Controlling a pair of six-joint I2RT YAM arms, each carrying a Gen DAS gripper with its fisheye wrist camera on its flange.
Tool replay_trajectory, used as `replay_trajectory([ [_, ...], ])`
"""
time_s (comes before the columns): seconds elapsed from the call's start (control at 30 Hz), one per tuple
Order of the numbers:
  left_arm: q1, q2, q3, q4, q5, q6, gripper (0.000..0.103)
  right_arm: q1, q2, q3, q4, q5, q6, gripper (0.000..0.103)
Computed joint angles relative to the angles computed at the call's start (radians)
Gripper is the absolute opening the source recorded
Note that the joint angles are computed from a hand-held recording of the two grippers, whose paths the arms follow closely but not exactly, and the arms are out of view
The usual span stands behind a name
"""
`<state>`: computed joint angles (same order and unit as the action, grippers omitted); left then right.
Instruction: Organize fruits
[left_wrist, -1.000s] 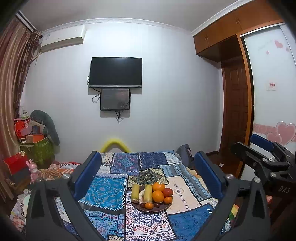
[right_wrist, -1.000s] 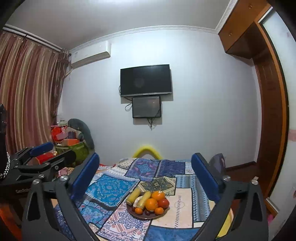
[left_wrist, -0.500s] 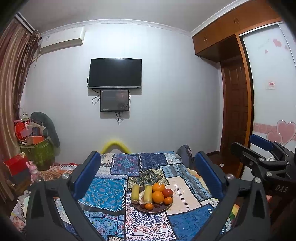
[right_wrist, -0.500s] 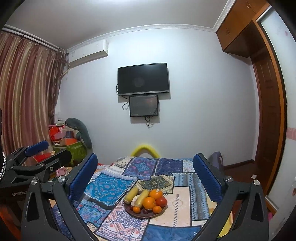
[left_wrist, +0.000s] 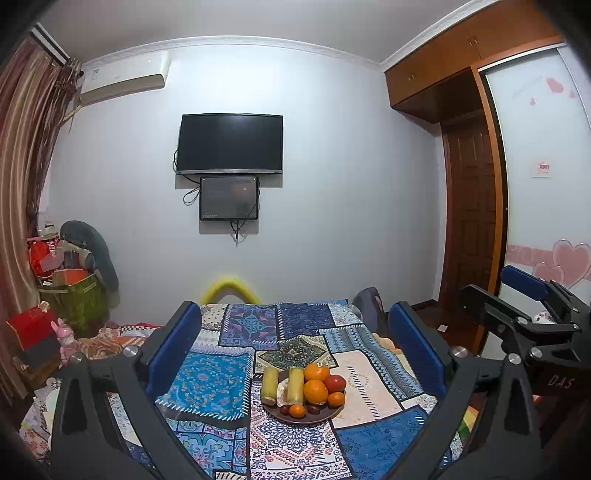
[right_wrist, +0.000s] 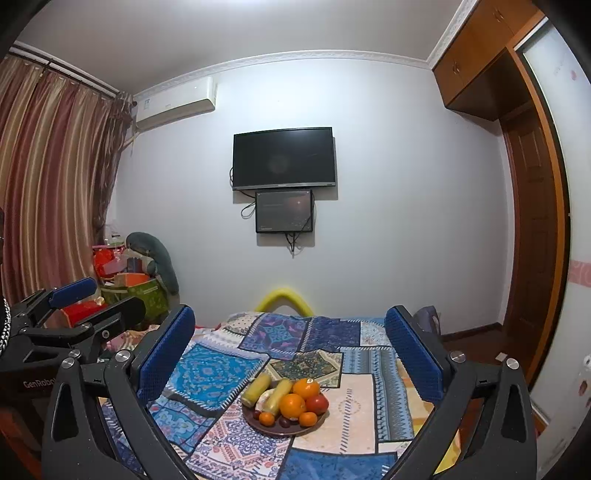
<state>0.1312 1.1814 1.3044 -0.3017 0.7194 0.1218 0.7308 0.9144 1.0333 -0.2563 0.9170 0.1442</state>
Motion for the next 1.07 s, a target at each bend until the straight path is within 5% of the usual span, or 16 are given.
replay_trajectory([
  [1.07,-0.013,0.025,0.016,-0.027,0.008,0.019,0.103,-0.020,-0.003,0.025,-0.039,-0.001,0.019,0.103],
])
